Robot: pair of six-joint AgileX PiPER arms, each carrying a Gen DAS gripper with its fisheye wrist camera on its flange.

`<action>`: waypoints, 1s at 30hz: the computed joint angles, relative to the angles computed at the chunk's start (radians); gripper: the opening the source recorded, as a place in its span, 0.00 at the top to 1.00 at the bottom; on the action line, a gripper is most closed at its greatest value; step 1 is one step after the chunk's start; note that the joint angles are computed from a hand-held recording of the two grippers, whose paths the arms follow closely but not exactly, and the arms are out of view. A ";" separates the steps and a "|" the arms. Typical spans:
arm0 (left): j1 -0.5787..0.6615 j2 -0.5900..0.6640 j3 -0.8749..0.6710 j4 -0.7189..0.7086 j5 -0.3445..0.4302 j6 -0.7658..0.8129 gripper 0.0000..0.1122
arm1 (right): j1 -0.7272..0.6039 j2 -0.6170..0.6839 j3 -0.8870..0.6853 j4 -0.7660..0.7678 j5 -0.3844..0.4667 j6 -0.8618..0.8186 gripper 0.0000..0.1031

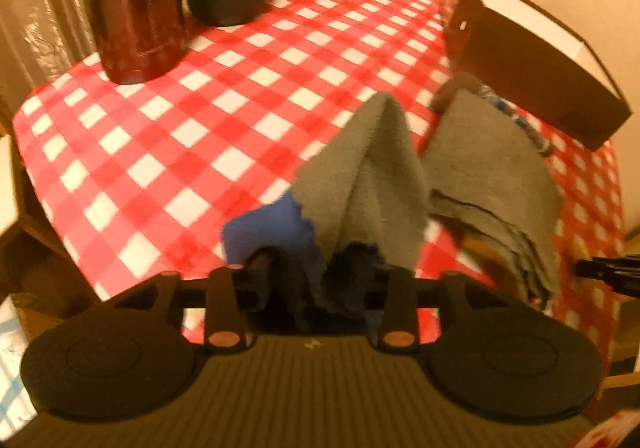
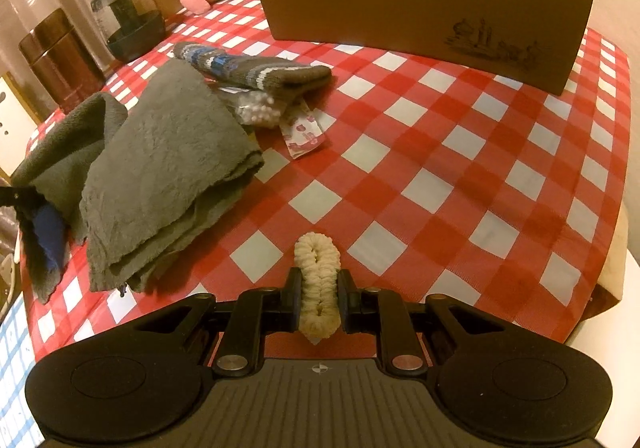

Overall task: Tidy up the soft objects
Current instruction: 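Pinch the grey and blue cloths with the left gripper and lift them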

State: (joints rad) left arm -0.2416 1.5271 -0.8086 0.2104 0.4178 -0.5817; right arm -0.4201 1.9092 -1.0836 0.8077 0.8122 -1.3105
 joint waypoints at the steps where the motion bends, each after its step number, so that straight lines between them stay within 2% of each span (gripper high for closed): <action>1: 0.000 -0.003 -0.002 -0.026 -0.007 0.022 0.54 | 0.000 0.000 -0.001 -0.002 -0.001 0.003 0.82; 2: -0.002 -0.006 0.001 -0.049 -0.019 0.040 0.47 | -0.001 -0.001 -0.001 -0.003 -0.002 0.005 0.82; 3: -0.001 0.003 -0.004 -0.059 -0.032 0.046 0.44 | -0.002 0.001 -0.002 -0.004 -0.002 0.006 0.82; 7: 0.000 0.097 -0.067 -0.059 -0.056 0.028 0.43 | -0.003 0.003 -0.001 -0.008 -0.006 0.014 0.82; 8: -0.001 0.121 -0.084 -0.054 -0.054 0.017 0.46 | -0.003 0.003 -0.001 -0.008 -0.006 0.017 0.82; 10: -0.023 0.174 -0.124 0.033 -0.030 -0.065 0.61 | -0.003 0.004 -0.003 -0.009 -0.006 0.020 0.82; 12: -0.047 0.204 -0.153 0.112 0.011 -0.119 0.85 | -0.003 0.003 -0.003 -0.011 -0.006 0.023 0.82; 13: -0.049 0.202 -0.151 0.115 0.011 -0.112 0.89 | -0.003 0.001 -0.001 -0.012 -0.009 0.026 0.82; 18: -0.027 0.121 -0.116 0.135 0.024 -0.088 0.91 | -0.013 -0.001 -0.002 0.004 -0.002 0.016 0.82; 26: 0.010 -0.040 -0.102 0.209 0.113 -0.106 0.92 | -0.027 -0.016 -0.001 0.027 0.010 -0.003 0.82; 30: -0.013 -0.083 -0.118 0.284 0.157 -0.153 0.92 | -0.033 -0.024 -0.004 0.043 0.022 -0.016 0.82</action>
State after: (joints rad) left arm -0.2549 1.4440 -0.9269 0.4942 0.5744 -0.7351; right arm -0.4531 1.8849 -1.0874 0.8510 0.8344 -1.3261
